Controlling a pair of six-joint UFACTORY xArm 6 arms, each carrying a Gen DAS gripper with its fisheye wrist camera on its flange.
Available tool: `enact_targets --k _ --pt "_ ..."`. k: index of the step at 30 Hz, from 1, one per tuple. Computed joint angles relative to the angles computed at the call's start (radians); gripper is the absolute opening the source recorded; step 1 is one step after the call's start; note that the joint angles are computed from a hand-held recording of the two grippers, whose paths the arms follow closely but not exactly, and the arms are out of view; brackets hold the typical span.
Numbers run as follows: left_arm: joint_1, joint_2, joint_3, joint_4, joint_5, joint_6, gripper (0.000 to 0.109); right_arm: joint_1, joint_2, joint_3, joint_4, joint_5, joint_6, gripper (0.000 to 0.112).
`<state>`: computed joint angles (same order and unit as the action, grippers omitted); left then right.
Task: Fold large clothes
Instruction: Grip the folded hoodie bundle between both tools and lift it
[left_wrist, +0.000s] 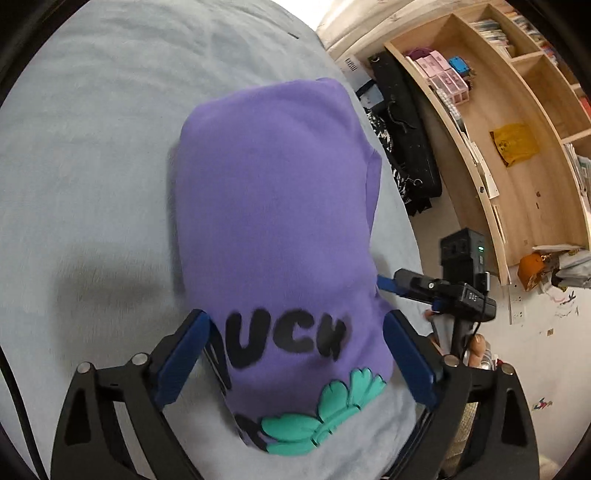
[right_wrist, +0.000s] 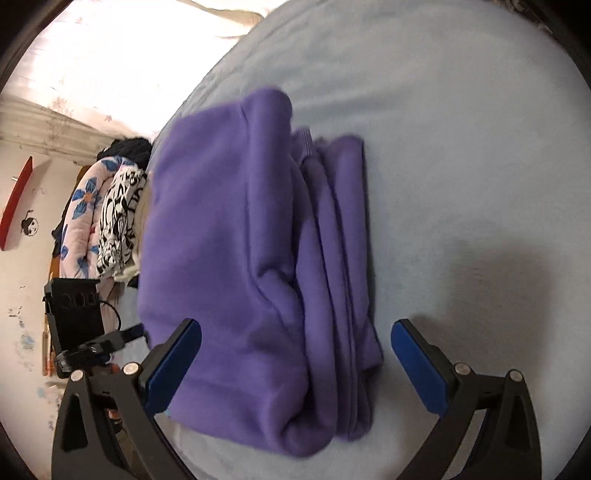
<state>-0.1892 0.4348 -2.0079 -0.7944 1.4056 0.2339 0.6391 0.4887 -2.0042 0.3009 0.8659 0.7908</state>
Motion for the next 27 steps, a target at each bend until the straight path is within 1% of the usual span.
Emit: enact_targets --k 1,2,5,6,10,13,15,17,19,22,23,24,25,26,27 --pt "-0.002 0.012 -0.009 0.003 -0.001 0.001 0.094 -0.003 0.017 -0.004 0.044 -0.014 -0.046 0.103" --pt "-0.006 0.027 -0.022 0.009 -0.001 -0.003 0.094 -0.005 0.030 -0.013 0.061 -0.012 -0.064 0.103" --pt "-0.011 0.076 -0.065 0.029 0.016 -0.007 0.094 -0.007 0.052 -0.003 0.162 -0.073 -0.158 0.103" --pt "-0.009 0.097 -0.079 0.015 0.035 -0.009 0.096 -0.006 0.069 -0.023 0.157 -0.073 -0.168 0.103" --pt "0.002 0.159 -0.114 -0.060 0.064 -0.022 0.103 -0.008 0.145 -0.136 0.146 -0.033 -0.203 0.103" --pt "0.001 0.185 -0.114 -0.112 0.074 -0.025 0.103 -0.017 0.192 -0.203 0.156 0.000 -0.212 0.103" --pt "-0.015 0.188 -0.107 -0.112 0.050 -0.020 0.103 -0.025 0.203 -0.209 0.183 -0.001 -0.222 0.103" --pt "-0.038 0.178 -0.100 -0.078 0.012 -0.019 0.103 -0.029 0.224 -0.229 0.197 -0.008 -0.211 0.103" --pt "-0.059 0.173 -0.114 -0.013 -0.011 -0.033 0.103 -0.028 0.242 -0.254 0.176 0.000 -0.197 0.103" --pt "-0.097 0.154 -0.127 0.102 -0.053 -0.051 0.103 -0.016 0.277 -0.315 0.102 0.019 -0.154 0.103" --pt "-0.118 0.134 -0.116 0.164 -0.084 -0.057 0.103 -0.011 0.286 -0.333 0.076 0.028 -0.140 0.103" --pt "-0.128 0.131 -0.124 0.195 -0.093 -0.060 0.100 -0.006 0.290 -0.347 0.051 0.036 -0.130 0.102" --pt "-0.146 0.121 -0.130 0.248 -0.100 -0.064 0.098 0.001 0.308 -0.392 0.016 0.066 -0.120 0.100" --pt "-0.152 0.123 -0.146 0.268 -0.090 -0.080 0.094 0.004 0.306 -0.397 0.001 0.074 -0.117 0.095" --pt "-0.158 0.125 -0.162 0.283 -0.083 -0.092 0.090 0.009 0.324 -0.441 -0.022 0.100 -0.103 0.089"
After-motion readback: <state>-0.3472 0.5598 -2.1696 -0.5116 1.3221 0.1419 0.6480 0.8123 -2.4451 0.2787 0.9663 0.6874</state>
